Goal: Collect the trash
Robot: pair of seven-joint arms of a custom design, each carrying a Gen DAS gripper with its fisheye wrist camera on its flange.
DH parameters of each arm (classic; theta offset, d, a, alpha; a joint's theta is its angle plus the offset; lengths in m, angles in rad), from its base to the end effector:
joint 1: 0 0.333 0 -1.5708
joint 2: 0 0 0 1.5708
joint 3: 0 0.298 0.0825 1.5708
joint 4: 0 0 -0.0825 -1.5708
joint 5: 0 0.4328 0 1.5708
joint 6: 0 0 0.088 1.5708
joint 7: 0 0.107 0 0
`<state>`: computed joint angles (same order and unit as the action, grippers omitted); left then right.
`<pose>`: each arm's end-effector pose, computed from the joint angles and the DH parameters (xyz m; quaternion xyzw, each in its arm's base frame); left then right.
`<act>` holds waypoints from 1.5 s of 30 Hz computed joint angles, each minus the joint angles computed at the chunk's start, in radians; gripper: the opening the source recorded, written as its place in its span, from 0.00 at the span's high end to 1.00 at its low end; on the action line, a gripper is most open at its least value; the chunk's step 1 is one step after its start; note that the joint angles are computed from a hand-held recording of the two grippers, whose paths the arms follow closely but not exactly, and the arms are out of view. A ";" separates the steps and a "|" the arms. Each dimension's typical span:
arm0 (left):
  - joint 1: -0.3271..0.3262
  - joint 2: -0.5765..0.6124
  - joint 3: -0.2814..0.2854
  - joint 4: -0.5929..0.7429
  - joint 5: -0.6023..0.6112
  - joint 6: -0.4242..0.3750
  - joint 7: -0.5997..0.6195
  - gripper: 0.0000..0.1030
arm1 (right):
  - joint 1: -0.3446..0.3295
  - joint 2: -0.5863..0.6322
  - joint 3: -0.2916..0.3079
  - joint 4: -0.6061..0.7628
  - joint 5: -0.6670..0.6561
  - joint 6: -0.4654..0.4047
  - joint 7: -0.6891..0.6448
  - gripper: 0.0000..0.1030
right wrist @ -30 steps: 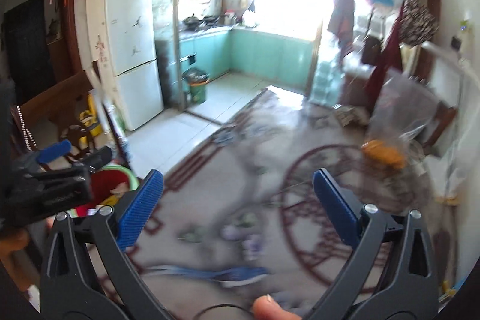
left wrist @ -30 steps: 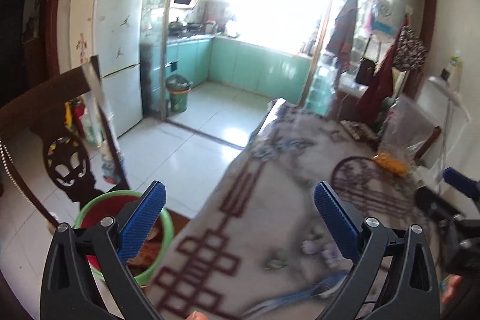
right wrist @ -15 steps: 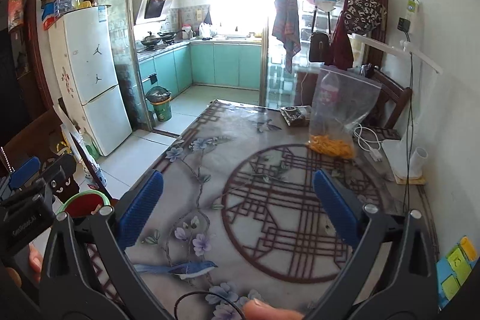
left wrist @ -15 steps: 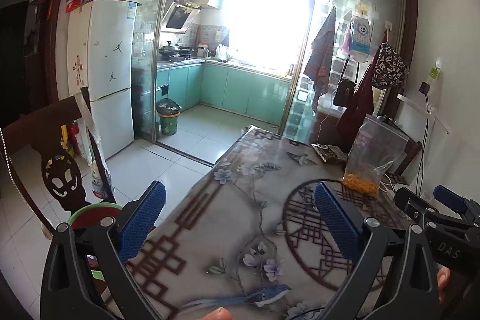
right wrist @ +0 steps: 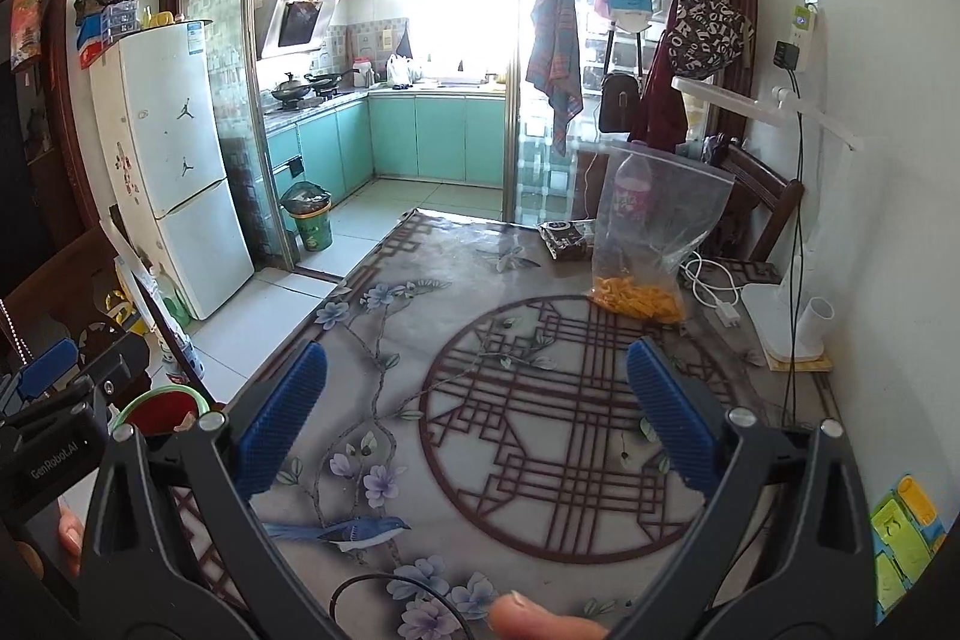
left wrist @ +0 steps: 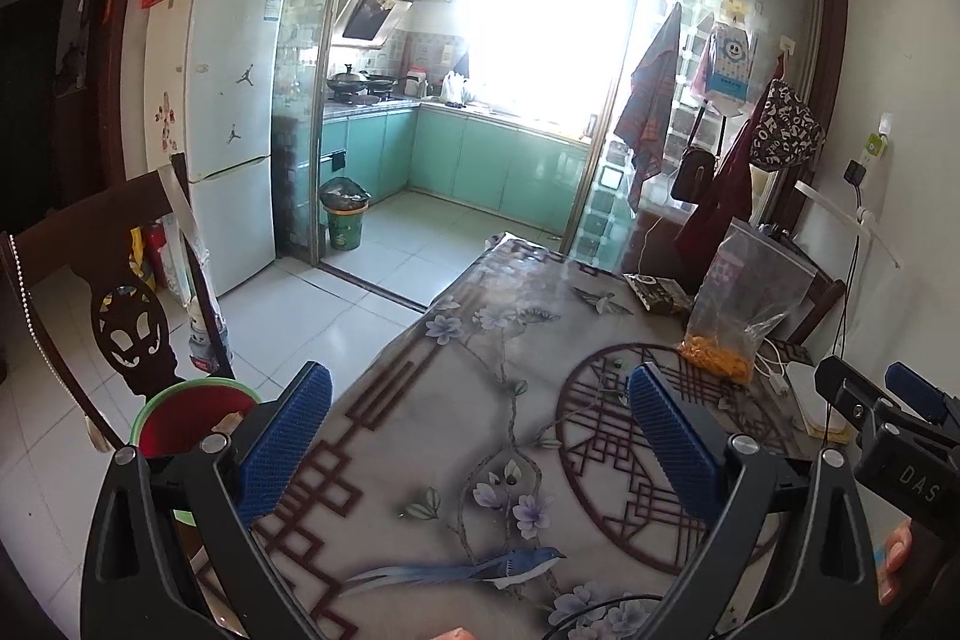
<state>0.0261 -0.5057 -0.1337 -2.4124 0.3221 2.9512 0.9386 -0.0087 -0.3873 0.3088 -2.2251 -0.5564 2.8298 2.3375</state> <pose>0.4947 -0.0826 0.5842 -0.6745 0.5393 -0.3892 0.3206 0.5065 0.2050 0.5993 -0.6171 0.6053 -0.3510 0.3600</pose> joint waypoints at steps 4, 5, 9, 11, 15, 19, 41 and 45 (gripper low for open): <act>0.011 -0.007 -0.013 -0.001 0.011 -0.005 -0.014 0.08 | -0.005 -0.007 0.003 -0.003 -0.011 0.004 -0.003 0.04; 0.014 -0.009 -0.016 -0.001 0.015 -0.006 -0.018 0.08 | -0.007 -0.007 0.004 -0.003 -0.014 0.004 -0.003 0.05; 0.017 -0.014 -0.022 -0.001 0.027 -0.013 -0.027 0.08 | -0.002 -0.007 0.000 -0.006 -0.003 0.006 -0.008 0.05; 0.019 -0.014 -0.024 0.001 0.032 -0.017 -0.032 0.08 | -0.003 -0.008 0.002 -0.007 -0.002 0.005 -0.008 0.05; 0.006 -0.016 -0.015 -0.001 0.029 -0.027 -0.023 0.08 | -0.002 -0.008 0.002 -0.007 0.002 0.006 -0.012 0.04; -0.006 -0.023 -0.005 -0.011 0.021 -0.044 -0.012 0.08 | 0.001 -0.005 0.004 -0.008 0.005 0.003 -0.018 0.04; 0.016 -0.077 -0.003 -0.064 0.014 -0.102 -0.010 0.08 | 0.041 0.026 0.003 0.020 -0.028 -0.017 -0.001 0.04; 0.024 -0.078 -0.003 -0.065 0.021 -0.102 -0.019 0.08 | 0.048 0.030 0.002 0.024 -0.035 -0.020 0.002 0.04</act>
